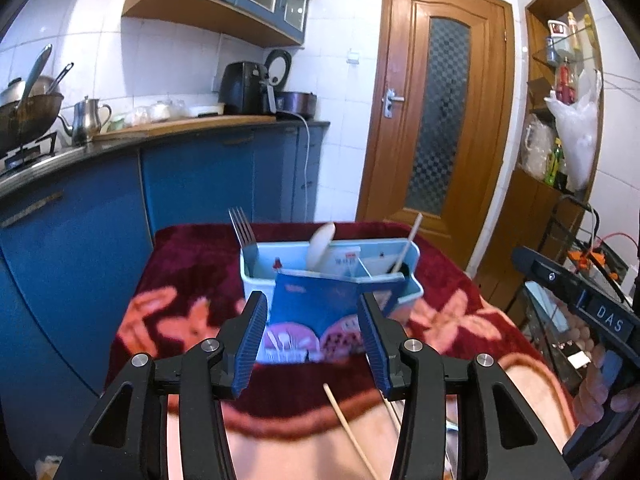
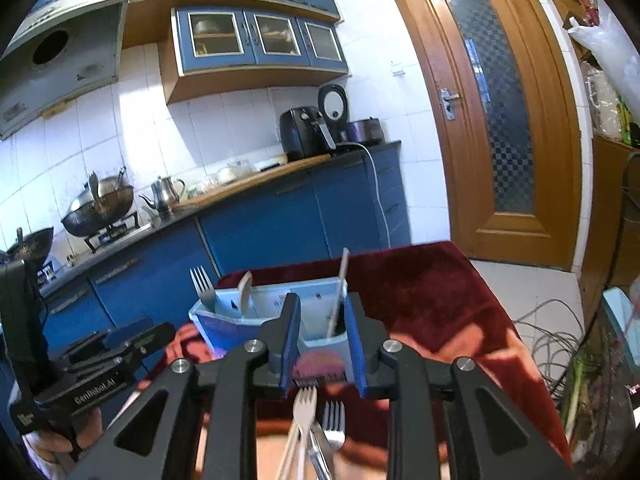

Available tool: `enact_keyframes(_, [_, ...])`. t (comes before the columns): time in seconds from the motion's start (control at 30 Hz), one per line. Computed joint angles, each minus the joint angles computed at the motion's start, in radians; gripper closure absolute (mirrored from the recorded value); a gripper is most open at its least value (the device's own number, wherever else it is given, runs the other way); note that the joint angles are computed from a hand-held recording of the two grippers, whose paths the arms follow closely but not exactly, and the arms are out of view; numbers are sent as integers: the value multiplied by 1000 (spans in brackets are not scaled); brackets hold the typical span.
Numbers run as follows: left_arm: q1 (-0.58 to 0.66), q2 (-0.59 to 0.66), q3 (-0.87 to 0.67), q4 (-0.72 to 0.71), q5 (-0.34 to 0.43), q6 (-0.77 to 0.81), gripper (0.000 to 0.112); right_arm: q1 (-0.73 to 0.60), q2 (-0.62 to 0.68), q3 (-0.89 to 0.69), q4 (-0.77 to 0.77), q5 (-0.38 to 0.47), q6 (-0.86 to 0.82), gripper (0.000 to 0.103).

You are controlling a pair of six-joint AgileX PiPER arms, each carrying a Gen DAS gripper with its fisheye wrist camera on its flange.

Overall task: Organize utensils
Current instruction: 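Lower the right tool holding a thin utensil into the caddy and open it, then lower the left tool to the blanket and grasp a wooden chopstick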

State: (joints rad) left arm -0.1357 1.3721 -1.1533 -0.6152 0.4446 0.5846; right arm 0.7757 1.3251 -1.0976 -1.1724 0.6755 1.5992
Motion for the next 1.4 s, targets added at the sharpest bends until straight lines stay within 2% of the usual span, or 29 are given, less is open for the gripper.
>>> enact_keyframes(0.3, [-26,-12,62,108,40,-125,64,47,-54,114,78,37,29,70])
enact_keyframes(0.57, [-66,35,71,250,60,-287,64,46,-76,212,114,16,68,68])
enact_keyframes(0.83, [-104,95,56,316,101,-355,64,21,-102,290,122,-5,111,63])
enact_keyframes(1.0, [-132,132,34,375,125,-415,64,-3,-125,339,120,-47,136,62])
enact_keyframes(1.1, [-151,155,15,416,145,-447,68,-14,-138,363,112,-65,155,60])
enact_keyframes(1.3, [-155,217,-35,417,208,-457,87,-45,-148,396,112,-108,172,60])
enact_keyframes(1.4, [-140,259,-81,367,262,-425,91,-50,-153,404,113,-115,174,59])
